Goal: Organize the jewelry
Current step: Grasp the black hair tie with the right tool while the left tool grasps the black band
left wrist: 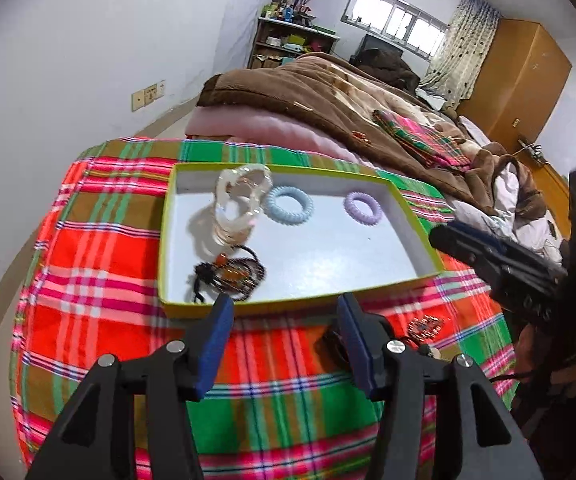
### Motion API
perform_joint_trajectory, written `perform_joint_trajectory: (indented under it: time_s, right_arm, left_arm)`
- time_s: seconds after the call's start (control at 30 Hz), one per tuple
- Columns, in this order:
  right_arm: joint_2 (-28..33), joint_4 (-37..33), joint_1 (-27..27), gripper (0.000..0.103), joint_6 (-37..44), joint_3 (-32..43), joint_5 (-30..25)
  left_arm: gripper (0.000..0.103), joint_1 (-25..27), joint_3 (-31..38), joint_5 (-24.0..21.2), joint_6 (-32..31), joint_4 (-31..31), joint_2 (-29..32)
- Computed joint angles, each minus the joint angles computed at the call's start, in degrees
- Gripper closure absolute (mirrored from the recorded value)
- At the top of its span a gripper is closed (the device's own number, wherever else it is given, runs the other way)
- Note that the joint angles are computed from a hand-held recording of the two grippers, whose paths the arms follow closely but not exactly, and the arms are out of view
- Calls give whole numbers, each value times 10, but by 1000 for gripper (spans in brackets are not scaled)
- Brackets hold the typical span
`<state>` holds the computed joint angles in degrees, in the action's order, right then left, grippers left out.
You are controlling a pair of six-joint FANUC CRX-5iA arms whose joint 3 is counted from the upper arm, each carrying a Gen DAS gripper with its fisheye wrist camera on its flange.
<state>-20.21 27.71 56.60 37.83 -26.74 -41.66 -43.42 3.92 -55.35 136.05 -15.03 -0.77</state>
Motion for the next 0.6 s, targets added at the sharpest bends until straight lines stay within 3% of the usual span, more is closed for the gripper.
perform_joint_trajectory:
  time_s: [0.4,0.6]
  right_arm:
    - [-68,47,26,62,-62,-91,-61]
    - [-93,-7,20,62,-35,-106,-38]
  left_arm:
    - [47,-4,-33,29,-3,48,5]
    - [47,-2,-47,32,-4,65,6]
